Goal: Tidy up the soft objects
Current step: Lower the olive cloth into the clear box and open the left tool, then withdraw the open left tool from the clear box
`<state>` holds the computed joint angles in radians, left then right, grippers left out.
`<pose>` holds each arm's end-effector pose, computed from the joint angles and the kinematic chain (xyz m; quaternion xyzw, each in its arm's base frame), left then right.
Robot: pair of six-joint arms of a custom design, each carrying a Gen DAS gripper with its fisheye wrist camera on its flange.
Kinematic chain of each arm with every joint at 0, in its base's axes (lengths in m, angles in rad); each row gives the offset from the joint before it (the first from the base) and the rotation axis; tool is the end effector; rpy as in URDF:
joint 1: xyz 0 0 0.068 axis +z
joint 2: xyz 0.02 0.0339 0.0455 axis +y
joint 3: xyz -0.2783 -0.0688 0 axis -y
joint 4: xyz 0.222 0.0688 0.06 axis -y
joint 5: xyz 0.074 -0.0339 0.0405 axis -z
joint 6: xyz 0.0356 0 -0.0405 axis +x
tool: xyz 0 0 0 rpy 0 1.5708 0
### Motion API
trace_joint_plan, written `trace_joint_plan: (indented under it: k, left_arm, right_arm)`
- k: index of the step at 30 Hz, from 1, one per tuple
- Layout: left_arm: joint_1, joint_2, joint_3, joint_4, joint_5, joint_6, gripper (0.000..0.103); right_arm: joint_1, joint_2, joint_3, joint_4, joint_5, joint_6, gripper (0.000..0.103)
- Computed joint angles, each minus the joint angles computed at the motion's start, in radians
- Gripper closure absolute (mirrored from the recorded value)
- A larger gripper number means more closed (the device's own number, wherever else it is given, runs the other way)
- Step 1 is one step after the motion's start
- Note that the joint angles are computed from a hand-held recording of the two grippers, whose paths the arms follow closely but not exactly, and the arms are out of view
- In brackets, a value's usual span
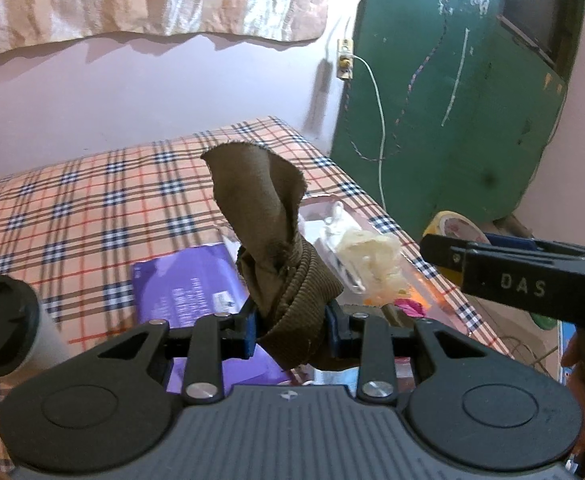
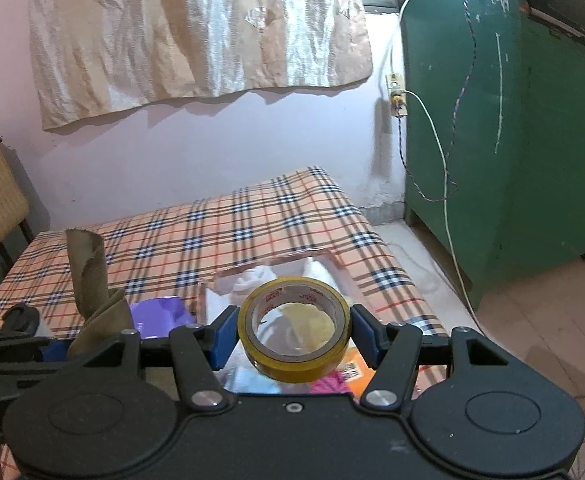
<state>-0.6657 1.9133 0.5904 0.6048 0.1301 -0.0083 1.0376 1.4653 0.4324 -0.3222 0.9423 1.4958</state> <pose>0.2397 -0.1941 0.1032 0.3187 0.8512 -0.1923 0.3699 0.1144 0.1372 0.1376 0.2488 0.8516 -0.0436 0.4593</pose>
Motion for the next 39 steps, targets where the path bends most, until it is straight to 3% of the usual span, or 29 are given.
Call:
trace_joint_plan:
  k: [16,19,21,23,24,26,30,32,39]
  left_arm:
    - [-0.058,0.178,0.167,-0.008,0.007,-0.010,0.068]
    - [-0.053,0.215,0.214,-0.022,0.037,-0.006,0.064]
    - [-0.047,0.235,0.233,-0.025,0.051,-0.008,0.042]
    - [-0.042,0.251,0.238,-0.006,0.055,-0.025,0.026]
    - [-0.043,0.253,0.239,-0.002,0.051,-0.031,0.021]
    - [-0.040,0.252,0.239,-0.008,0.043,-0.033,0.020]
    - [-0.042,0.225,0.213,-0.006,0.016,-0.038,0.019]
    - [-0.048,0.199,0.183,0.005,0.000,-0.033,0.018]
    - [-0.063,0.071,0.048,0.049,-0.077,-0.050,0.009]
  right_arm:
    - [-0.273,0.011,-0.174,0.512,-0.148,-0.402,0.031]
    - [-0.330,0.037,-0.199,0.628,-0.188,-0.465,0.031]
    - [-0.363,0.055,-0.214,0.700,-0.214,-0.506,0.031]
    - [-0.394,0.089,-0.243,0.826,-0.246,-0.560,0.030]
    - [-0.407,0.103,-0.257,0.879,-0.264,-0.581,0.028]
    - [-0.422,0.119,-0.273,0.938,-0.289,-0.603,0.022]
    - [-0.388,0.088,-0.289,0.919,-0.264,-0.583,0.022]
    - [-0.339,0.033,-0.286,0.825,-0.209,-0.529,0.022]
    - [-0.058,-0.138,-0.166,0.161,0.018,-0.118,0.021]
